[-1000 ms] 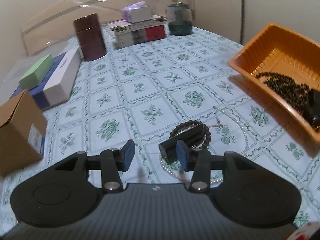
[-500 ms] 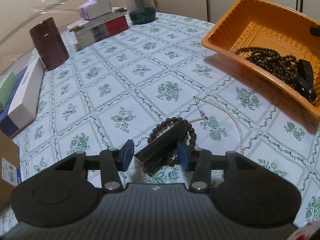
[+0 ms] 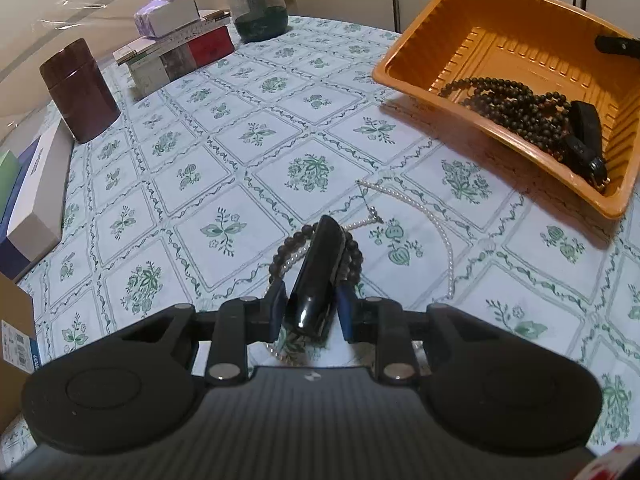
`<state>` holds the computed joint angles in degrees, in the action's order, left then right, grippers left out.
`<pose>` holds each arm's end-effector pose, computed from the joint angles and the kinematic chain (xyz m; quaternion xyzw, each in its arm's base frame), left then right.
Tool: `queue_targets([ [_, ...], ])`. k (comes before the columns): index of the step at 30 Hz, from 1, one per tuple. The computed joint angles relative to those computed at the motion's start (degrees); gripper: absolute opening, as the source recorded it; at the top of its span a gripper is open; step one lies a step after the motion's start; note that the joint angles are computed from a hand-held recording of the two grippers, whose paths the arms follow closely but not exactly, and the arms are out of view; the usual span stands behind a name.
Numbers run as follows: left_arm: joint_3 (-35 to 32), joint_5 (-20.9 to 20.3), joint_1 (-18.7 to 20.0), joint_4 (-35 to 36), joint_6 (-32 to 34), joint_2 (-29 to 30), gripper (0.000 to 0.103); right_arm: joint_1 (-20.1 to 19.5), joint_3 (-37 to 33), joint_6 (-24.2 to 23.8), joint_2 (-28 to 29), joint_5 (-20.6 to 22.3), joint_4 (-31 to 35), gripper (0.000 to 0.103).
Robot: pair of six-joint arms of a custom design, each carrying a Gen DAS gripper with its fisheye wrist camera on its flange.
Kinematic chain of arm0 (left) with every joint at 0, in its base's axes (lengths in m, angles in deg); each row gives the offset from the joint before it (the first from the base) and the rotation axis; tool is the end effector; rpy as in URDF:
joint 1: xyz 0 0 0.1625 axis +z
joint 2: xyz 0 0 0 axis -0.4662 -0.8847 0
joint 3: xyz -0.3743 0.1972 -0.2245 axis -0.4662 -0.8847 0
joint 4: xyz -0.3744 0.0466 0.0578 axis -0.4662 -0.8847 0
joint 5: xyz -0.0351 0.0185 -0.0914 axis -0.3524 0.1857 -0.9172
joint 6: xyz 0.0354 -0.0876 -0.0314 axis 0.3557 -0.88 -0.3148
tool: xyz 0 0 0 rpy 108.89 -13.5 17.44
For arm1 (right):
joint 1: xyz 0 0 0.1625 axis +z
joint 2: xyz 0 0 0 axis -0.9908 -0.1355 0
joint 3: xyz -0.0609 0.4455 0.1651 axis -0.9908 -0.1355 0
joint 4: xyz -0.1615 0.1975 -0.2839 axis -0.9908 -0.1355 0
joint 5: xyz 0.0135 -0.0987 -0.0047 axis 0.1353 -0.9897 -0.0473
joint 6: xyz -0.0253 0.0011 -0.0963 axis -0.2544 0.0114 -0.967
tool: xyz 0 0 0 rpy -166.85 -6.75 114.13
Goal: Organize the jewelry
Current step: 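Grasp the black cylindrical watch case with the left tool, then carry the black watch case into the tray and open the left tool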
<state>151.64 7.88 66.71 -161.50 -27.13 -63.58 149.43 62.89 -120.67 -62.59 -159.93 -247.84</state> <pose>-0.3121 -0.5150 0.0336 0.3902 0.8335 -0.2114 0.3293 -0.0245 -0.4274 0.4130 0.2018 -0.7921 0.4929 0.2982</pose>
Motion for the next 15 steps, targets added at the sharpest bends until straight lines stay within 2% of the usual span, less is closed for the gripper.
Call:
queue_targets([
  [4, -0.54, 0.16, 0.14, 0.56, -1.38, 0.39, 0.023, 0.07, -0.13, -0.02, 0.1, -0.13, 0.02, 0.007],
  [10, 1.34, 1.23, -0.66, 0.42, -9.03, -1.07, 0.021, 0.1, 0.0, 0.12, 0.11, -0.12, -0.22, 0.007],
  [15, 2.78, 1.2, -2.3, -2.67, -13.75, -1.91, 0.021, 0.49, 0.23, 0.52, 0.46, -0.68, -1.0, 0.007],
])
